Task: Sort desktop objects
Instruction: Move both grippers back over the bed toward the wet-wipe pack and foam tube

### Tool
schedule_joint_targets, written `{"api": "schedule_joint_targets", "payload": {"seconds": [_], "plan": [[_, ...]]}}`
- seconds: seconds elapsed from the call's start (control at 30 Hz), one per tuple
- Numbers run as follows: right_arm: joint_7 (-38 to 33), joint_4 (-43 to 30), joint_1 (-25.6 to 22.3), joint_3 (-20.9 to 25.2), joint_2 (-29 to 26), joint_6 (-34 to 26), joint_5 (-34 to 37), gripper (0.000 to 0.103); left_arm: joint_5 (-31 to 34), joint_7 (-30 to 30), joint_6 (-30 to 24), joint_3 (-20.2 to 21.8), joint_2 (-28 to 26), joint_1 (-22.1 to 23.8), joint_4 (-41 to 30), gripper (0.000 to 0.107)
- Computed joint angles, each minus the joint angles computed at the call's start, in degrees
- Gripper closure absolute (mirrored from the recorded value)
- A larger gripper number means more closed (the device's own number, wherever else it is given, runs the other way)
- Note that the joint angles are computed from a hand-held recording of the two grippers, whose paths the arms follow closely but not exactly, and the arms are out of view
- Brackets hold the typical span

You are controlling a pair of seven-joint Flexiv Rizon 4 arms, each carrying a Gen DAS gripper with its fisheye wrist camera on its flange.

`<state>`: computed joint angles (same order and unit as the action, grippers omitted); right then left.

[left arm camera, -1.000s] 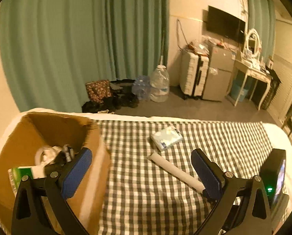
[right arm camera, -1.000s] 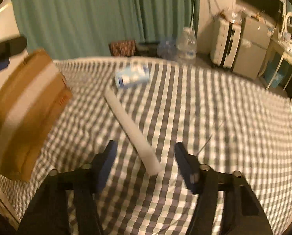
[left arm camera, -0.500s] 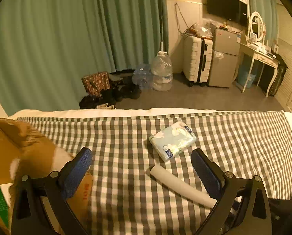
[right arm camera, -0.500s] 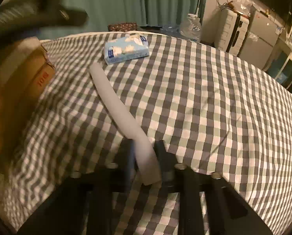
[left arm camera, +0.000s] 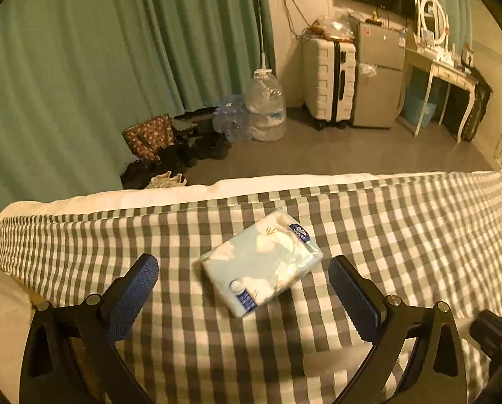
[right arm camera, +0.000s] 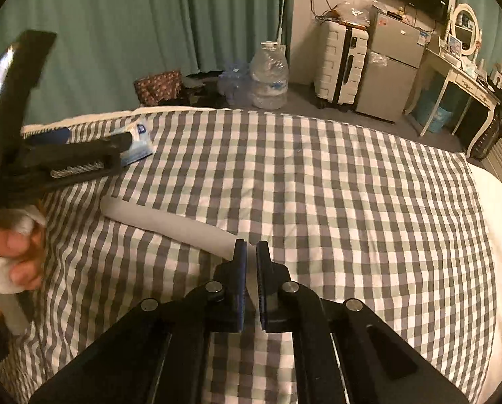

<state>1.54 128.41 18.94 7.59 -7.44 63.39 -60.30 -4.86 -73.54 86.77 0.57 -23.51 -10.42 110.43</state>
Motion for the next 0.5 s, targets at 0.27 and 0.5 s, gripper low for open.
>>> {"api": "schedule_joint_targets", "payload": {"seconds": [0.27, 0.5], "plan": [[4.7, 2.2, -2.1, -0.3, 3.0, 2.0, -3.3, 0.098, 2.1, -1.0, -9.3, 1.4, -3.0, -1.9, -4.5, 0.026], [8.3, 2.5, -4.0, 0.4, 5.1, 0.7, -5.9, 0.098, -2.5, 2.9, -8.7, -3.6, 0.7, 1.8, 0.6, 0.101]]}}
